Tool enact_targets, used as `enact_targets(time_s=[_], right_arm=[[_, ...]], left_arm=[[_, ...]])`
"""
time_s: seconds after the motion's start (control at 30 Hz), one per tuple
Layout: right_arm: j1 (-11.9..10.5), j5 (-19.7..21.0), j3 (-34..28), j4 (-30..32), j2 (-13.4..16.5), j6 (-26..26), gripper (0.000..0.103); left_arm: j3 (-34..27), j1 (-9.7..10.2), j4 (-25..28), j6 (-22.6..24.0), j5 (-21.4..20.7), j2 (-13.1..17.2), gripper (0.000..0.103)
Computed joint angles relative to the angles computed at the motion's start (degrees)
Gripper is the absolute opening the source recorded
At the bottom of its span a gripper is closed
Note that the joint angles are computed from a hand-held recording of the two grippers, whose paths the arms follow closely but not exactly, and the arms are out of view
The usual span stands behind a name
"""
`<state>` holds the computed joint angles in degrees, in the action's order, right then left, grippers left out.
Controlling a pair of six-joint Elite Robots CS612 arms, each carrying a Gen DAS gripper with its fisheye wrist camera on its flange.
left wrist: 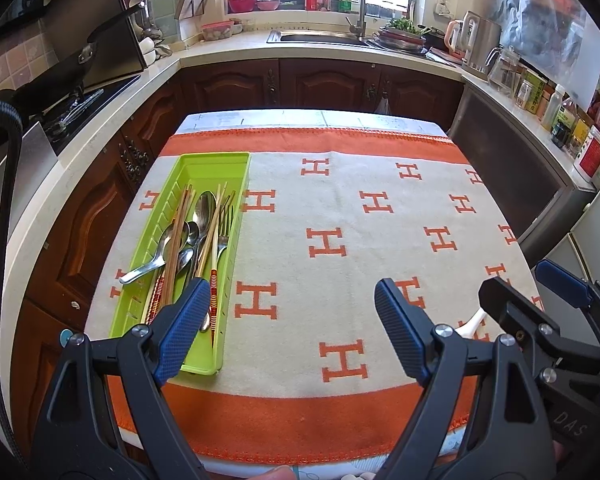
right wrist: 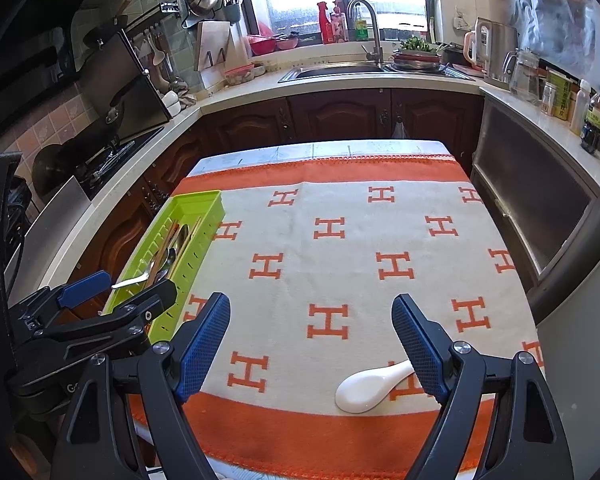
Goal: Organize utensils
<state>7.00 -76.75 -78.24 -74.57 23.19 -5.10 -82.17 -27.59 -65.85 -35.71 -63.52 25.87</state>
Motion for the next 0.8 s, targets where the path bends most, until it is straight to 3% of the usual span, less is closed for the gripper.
enact_targets(time_s=[0.8], right_arm=[[-0.1,0.1,-0.2,0.3,0.2,0.4,0.084]], left_arm=[[0.4,-0.05,0.2,0.1,0.1,-0.1,0.082]])
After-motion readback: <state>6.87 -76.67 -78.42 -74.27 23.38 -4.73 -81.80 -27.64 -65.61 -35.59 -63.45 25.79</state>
